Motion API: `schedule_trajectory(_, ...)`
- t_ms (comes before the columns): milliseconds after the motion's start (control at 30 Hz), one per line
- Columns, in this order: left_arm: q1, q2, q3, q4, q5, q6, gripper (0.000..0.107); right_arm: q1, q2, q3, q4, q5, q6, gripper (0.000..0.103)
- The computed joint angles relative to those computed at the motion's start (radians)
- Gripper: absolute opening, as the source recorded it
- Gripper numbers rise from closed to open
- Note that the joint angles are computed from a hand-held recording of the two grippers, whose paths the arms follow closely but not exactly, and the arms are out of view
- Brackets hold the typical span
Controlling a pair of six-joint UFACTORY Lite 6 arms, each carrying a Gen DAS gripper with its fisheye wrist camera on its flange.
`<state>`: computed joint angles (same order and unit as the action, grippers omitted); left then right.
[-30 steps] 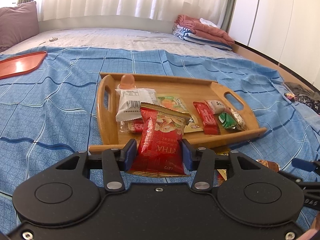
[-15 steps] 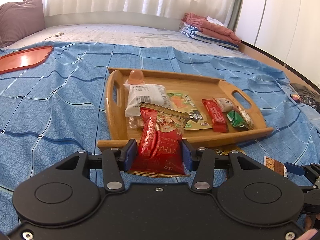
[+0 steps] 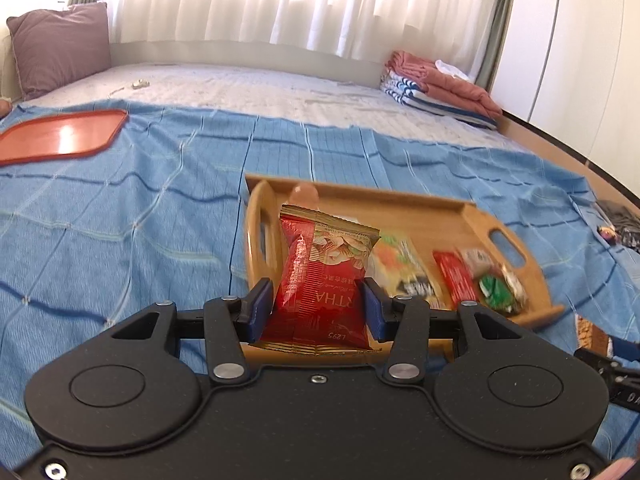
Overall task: Organize snacks
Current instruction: 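Carry the chip bag and brown-and-white pack over the tray with both tools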
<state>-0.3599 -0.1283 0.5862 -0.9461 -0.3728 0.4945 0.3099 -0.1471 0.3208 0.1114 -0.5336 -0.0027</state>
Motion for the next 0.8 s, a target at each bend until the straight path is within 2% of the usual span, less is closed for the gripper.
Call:
schedule_trajectory(100, 0.035, 0.048, 0.076, 0.001, 0.035, 0.015, 0.045, -0.029, 0.033, 0.085, -0.075, 0.040, 0.056, 0.068)
schedule_trajectory(167, 0.055, 0.092, 0.153, -0.073, 0.068, 0.096, 0.045, -0.042, 0.075, 0.163, -0.114, 0.069, 0.078, 0.068)
schedule_trajectory(300, 0.103, 0.213, 0.375, -0.470, 0.173, 0.513, 0.045, -0.055, 0.198, 0.364, -0.155, 0.134, 0.088, 0.068)
schedule_trajectory(400, 0.125, 0.339, 0.551, -0.772, 0.210, 0.827, 0.045, -0.068, 0.314, 0.547, -0.230, 0.211, 0.163, 0.068)
schedule_trajectory(600, 0.128, 0.646, 0.927, -1.400, 0.186, 1.430, 0.045, -0.097, 0.590, 0.947, -0.783, 0.347, 0.746, 0.068)
schedule_trajectory(700, 0.125, 0.831, 1.190, -1.714, 0.051, 1.743, 0.045, -0.093, 0.733, 1.137, -1.090, 0.394, 1.060, 0.068)
schedule_trajectory(800, 0.138, 0.986, 1.394, -1.849, -0.023, 1.860, 0.045, -0.093, 0.858, 1.292, -1.398, 0.408, 1.374, 0.068)
